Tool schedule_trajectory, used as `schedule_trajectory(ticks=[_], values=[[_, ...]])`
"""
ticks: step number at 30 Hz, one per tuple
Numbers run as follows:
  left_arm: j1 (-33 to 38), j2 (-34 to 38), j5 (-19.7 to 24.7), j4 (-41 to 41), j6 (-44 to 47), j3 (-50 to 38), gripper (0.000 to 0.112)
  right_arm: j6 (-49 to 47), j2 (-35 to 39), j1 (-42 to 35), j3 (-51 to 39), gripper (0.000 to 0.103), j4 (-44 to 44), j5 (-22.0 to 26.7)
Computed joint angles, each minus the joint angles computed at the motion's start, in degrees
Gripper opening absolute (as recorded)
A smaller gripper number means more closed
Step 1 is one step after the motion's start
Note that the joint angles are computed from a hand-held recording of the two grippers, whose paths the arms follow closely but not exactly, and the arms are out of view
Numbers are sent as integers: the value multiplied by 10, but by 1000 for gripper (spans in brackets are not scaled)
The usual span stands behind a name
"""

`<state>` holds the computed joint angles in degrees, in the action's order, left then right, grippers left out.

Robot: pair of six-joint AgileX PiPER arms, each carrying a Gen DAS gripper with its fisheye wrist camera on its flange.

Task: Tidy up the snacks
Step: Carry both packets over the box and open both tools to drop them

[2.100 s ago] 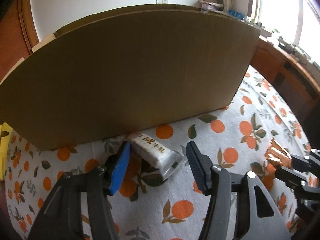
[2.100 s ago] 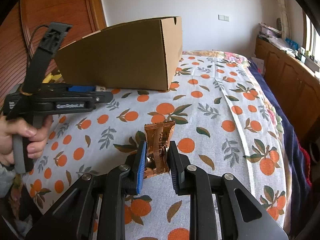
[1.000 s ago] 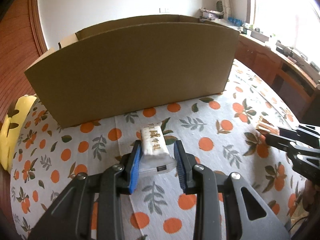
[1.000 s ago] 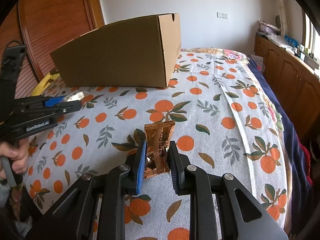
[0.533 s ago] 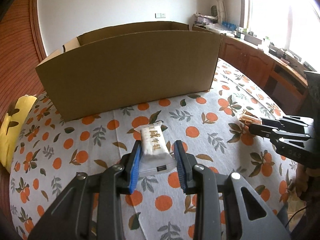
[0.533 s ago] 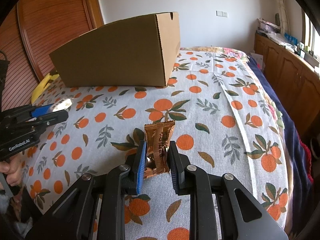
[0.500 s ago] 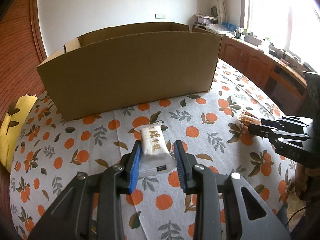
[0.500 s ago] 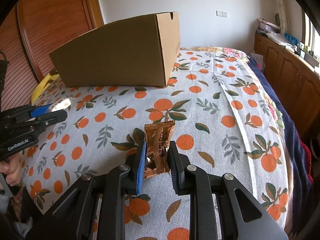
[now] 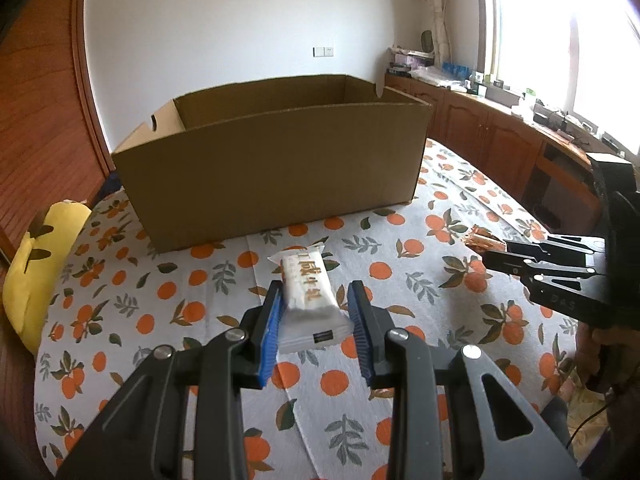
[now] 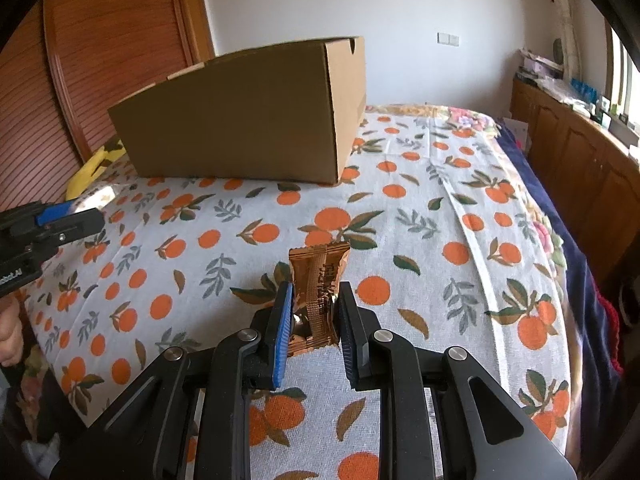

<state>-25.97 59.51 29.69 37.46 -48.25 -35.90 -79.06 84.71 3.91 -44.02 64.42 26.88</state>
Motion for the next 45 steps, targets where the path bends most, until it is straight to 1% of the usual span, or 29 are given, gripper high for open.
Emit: schedule_trajectory(ticks=[3,6,8,12,15,16,19,24,28,31,36,40,43,45], values=[[-7,-18,11,5,0,0,31,10,-8,0,0,20,-10,3],[-14,-31,21,14,-5,-2,31,17,-19,-9,0,20,-10,27],[-7,-38,21,3,12,-8,31,23,-36,-14,0,20,-8,41],[12,-45,19,-24,54,-22,31,52,-73,-9,-11,20,-30,57],[45,-44,6,-80,123,-38,31,72,-91,0,-27,20,-44,67],[64,-41,-1,-113,163,-47,31,82,-95,5,-35,20,-51,70],[105,-31,-14,-174,244,-69,31,108,-93,27,-64,20,-73,65],[174,-1,-41,-266,363,-106,31,147,-63,63,-115,20,-99,51],[225,39,-66,-366,480,-137,31,166,-27,88,-155,20,-103,37],[258,78,-73,-449,573,-169,31,178,3,107,-186,20,-103,25],[288,145,-88,-524,664,-222,31,207,56,129,-256,20,-115,17],[321,191,-94,-643,777,-251,31,245,104,141,-322,20,-132,19],[335,220,-99,-698,829,-265,31,278,140,150,-365,20,-156,14],[340,242,-98,-716,847,-279,32,287,156,151,-382,20,-161,15]])
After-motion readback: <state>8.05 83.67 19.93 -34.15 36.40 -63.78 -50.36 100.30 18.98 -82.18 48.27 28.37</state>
